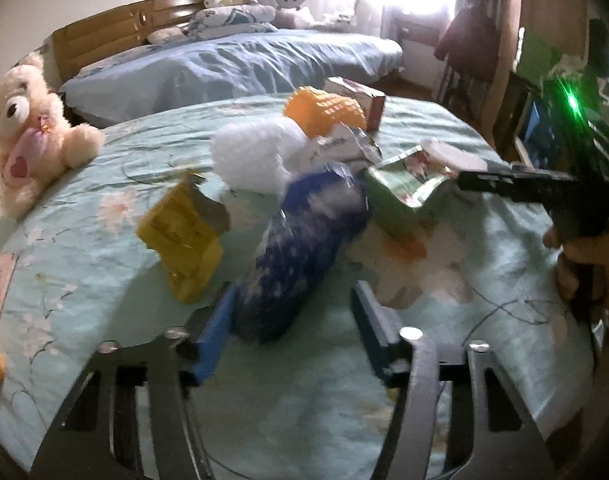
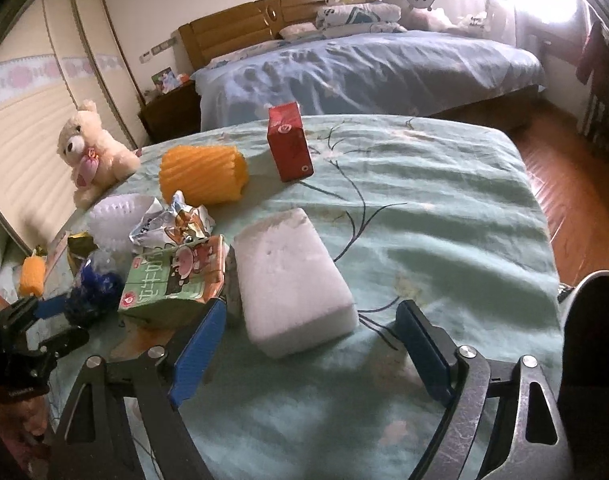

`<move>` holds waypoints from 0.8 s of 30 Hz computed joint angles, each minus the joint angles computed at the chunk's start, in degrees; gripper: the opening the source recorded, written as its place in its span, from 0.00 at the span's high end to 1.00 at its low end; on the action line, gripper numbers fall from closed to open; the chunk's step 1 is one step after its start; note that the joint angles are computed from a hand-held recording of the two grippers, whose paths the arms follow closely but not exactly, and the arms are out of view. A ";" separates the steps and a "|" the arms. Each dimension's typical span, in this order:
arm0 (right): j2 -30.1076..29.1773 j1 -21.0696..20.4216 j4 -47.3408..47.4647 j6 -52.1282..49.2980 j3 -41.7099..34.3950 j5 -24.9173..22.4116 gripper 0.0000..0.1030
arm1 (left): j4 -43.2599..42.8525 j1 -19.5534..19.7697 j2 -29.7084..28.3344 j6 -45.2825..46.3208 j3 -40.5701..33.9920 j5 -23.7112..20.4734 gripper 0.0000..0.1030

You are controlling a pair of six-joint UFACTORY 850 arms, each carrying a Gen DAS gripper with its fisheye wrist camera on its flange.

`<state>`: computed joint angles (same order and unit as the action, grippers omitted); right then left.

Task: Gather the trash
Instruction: 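Grasp the blue patterned bag with the left tool while the right tool grasps the white foam block, then carry the blue bag with the left tool while the right tool carries the foam block over the bin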

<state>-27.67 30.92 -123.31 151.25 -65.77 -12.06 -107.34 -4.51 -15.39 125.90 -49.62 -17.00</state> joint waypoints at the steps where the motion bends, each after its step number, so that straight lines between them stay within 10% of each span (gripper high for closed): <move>1: -0.19 0.15 3.07 -3.22 -0.31 -0.02 0.41 | 2.97 -0.19 -0.15 -2.73 -0.04 -0.27 0.75; 24: 14.11 2.62 -6.76 22.40 19.76 -12.71 0.51 | 10.00 -7.98 4.26 -12.68 4.17 -5.74 0.81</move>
